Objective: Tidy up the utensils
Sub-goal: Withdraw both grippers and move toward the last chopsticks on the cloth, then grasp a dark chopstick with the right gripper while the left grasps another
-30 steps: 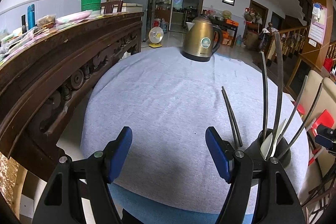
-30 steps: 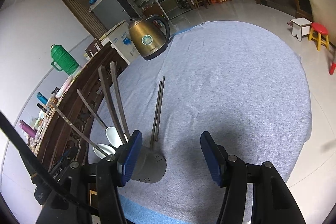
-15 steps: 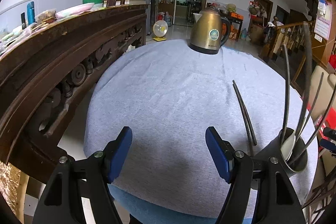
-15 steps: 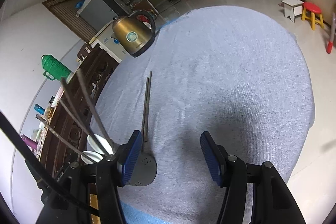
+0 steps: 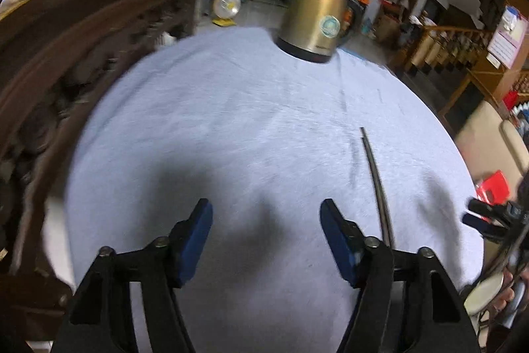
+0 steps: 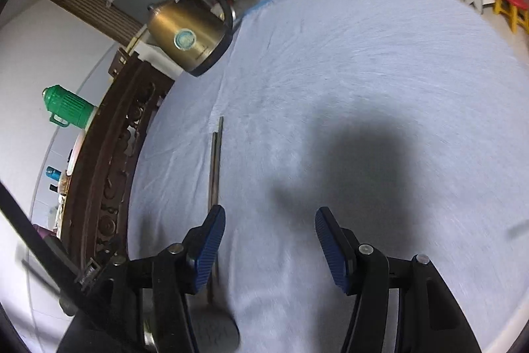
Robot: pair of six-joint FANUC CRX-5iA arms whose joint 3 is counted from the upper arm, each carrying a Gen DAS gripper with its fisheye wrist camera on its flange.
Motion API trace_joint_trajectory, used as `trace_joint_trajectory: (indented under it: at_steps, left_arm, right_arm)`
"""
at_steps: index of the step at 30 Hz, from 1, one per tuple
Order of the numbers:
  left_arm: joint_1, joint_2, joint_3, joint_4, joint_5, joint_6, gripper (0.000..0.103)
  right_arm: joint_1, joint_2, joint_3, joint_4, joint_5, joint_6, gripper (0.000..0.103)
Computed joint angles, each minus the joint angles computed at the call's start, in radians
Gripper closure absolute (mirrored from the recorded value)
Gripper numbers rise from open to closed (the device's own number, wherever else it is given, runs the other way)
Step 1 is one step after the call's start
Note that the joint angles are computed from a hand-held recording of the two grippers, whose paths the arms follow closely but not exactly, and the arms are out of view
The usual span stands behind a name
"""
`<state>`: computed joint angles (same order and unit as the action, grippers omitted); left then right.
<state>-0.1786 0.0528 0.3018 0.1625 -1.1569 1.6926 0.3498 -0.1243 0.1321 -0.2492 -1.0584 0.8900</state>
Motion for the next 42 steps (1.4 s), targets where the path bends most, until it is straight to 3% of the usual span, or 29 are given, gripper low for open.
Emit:
trace_joint_trajectory:
  at_steps: [7,14,22,25,28,29,32,36,42]
  left_arm:
    - [-0.050,0.142,0.144,-0.008,-0.073,0.016,0.043]
    - [-0.067,0.219,0.245,-0.060,-0.138,-0.004,0.043]
    - [-0.055,0.263,0.307,-0.061,-0.164,-0.047,0.043]
    - [-0.057,0.273,0.316,-0.049,-0.162,-0.057,0.043]
    - [-0.063,0.290,0.338,-0.041,-0.169,-0.061,0.043]
    - [-0.066,0.297,0.348,-0.038,-0.174,-0.062,0.043]
    - [-0.078,0.317,0.378,-0.038,-0.184,-0.059,0.043]
    - [-0.103,0.361,0.439,-0.043,-0.201,-0.072,0.043]
    - [-0.146,0.475,0.596,-0.034,-0.266,-0.088,0.043]
  right_arm:
    - [-0.015,0.288,0.329,-0.047,-0.119,0.120,0.043]
    - [0.004,0.564,0.685,-0.028,-0.302,0.148,0.056]
    - [0.015,0.739,0.930,-0.021,-0.440,0.132,0.067]
    - [0.043,0.796,1.015,0.042,-0.496,0.128,0.077]
    - [0.078,0.826,1.056,0.121,-0.535,0.161,0.088]
    - [0.086,0.836,1.071,0.133,-0.552,0.172,0.098]
    - [0.085,0.816,1.038,0.122,-0.533,0.181,0.098]
    - [0.075,0.736,0.897,0.140,-0.453,0.182,0.099]
    - [0.043,0.653,0.769,0.158,-0.403,0.193,0.099]
